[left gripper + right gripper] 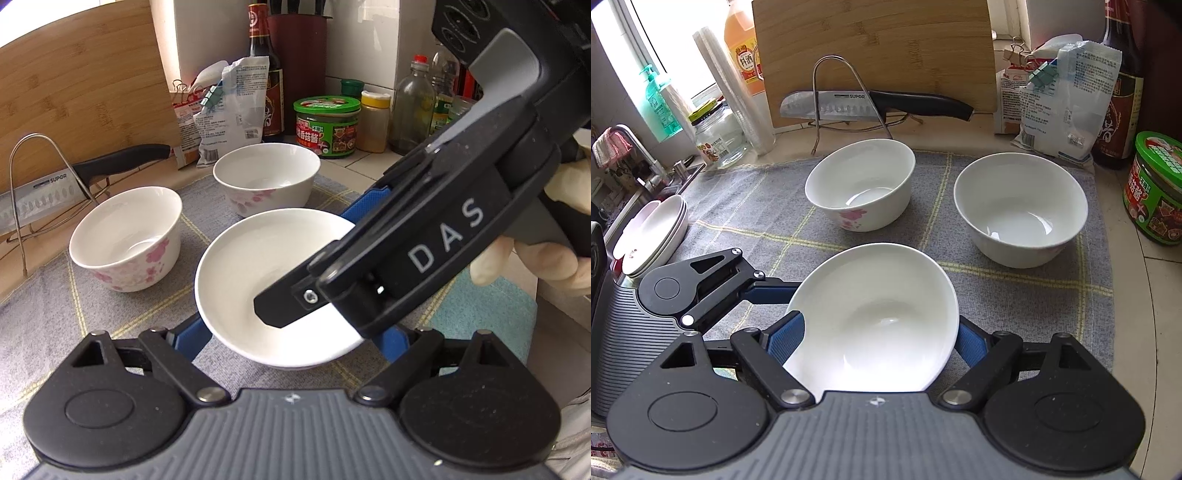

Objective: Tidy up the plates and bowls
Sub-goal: 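Carry the bowl with the right tool beside the plate stack and release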

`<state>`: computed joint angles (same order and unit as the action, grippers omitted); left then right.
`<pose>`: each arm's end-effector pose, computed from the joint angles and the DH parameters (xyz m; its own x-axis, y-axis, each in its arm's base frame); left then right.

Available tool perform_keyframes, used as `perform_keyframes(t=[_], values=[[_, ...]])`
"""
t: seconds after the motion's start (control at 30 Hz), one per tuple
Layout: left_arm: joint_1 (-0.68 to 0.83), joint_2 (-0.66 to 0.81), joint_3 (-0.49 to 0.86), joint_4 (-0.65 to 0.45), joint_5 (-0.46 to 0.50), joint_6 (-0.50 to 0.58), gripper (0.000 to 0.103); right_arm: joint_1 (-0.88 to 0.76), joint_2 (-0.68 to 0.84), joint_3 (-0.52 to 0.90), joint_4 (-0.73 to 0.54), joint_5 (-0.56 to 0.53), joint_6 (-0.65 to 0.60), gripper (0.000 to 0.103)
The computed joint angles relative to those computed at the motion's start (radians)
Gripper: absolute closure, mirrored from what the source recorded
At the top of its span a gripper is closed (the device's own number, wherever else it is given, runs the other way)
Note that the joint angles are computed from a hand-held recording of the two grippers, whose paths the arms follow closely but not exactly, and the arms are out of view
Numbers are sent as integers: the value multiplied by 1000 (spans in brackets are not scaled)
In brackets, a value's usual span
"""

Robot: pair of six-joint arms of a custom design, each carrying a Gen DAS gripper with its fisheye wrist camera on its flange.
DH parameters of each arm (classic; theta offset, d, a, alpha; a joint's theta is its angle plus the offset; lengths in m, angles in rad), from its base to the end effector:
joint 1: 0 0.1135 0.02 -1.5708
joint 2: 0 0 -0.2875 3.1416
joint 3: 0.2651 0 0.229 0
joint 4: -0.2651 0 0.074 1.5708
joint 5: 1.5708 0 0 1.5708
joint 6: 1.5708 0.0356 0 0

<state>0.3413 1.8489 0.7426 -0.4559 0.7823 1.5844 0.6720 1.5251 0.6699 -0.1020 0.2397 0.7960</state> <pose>0.2463 0.0608 0.1200 -0.2188 0.6749 -0.7047 0.9454 0.3255 0.0182 0.2085 0.1550 0.1845 -0.8033 0.2480 -0.5415 0.1090 0.9551 0.2757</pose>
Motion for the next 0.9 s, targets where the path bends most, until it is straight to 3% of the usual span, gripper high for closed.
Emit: perform_keyframes(t=[0.43,0.9], values=[[191,54,182,-190,4,91,12,74,147,228,-58,-15,-54,13],[342,208,445,-300,-4,109,12,111,431,596,-123,-96,-147,13]])
